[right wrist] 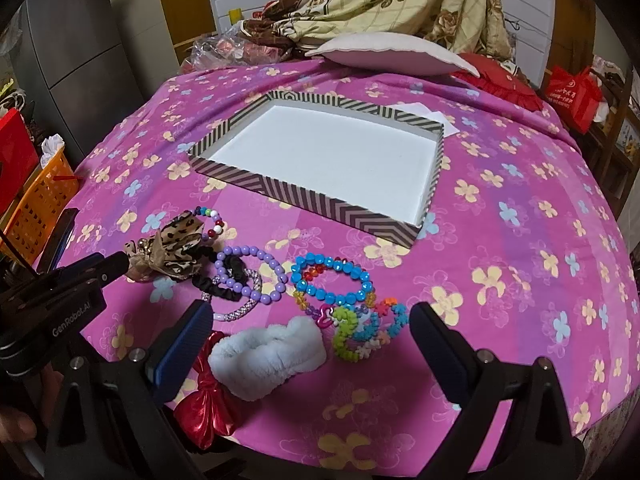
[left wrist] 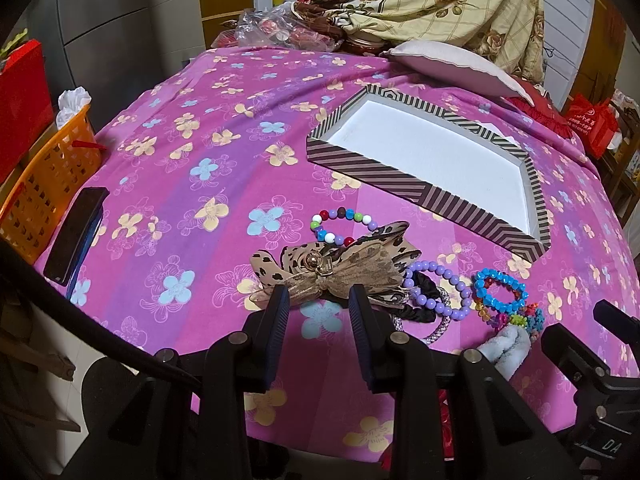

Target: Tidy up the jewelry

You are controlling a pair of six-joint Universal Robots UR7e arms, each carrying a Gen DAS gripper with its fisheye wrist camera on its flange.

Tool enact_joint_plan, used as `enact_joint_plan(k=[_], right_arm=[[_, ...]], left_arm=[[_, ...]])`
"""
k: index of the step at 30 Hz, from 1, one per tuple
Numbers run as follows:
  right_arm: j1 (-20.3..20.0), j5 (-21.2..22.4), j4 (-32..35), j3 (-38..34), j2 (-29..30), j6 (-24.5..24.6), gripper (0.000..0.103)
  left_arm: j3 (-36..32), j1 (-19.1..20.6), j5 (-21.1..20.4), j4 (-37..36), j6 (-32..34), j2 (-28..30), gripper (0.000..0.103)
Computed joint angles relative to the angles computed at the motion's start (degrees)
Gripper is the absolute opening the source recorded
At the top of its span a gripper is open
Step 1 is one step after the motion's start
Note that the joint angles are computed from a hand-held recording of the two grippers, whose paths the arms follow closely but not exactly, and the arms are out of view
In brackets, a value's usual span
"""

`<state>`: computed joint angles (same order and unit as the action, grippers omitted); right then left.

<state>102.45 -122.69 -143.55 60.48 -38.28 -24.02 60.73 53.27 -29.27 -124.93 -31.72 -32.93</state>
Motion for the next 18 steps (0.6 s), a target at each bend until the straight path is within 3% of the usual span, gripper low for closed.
enact_joint_plan(k=[18], right_arm=[[-0.6,0.3,1.1,-1.1,0.3,0.7,0.1]], left_arm=[[0.6,0.2,-1.6,-2.0,0.9,-0.7,0.037]])
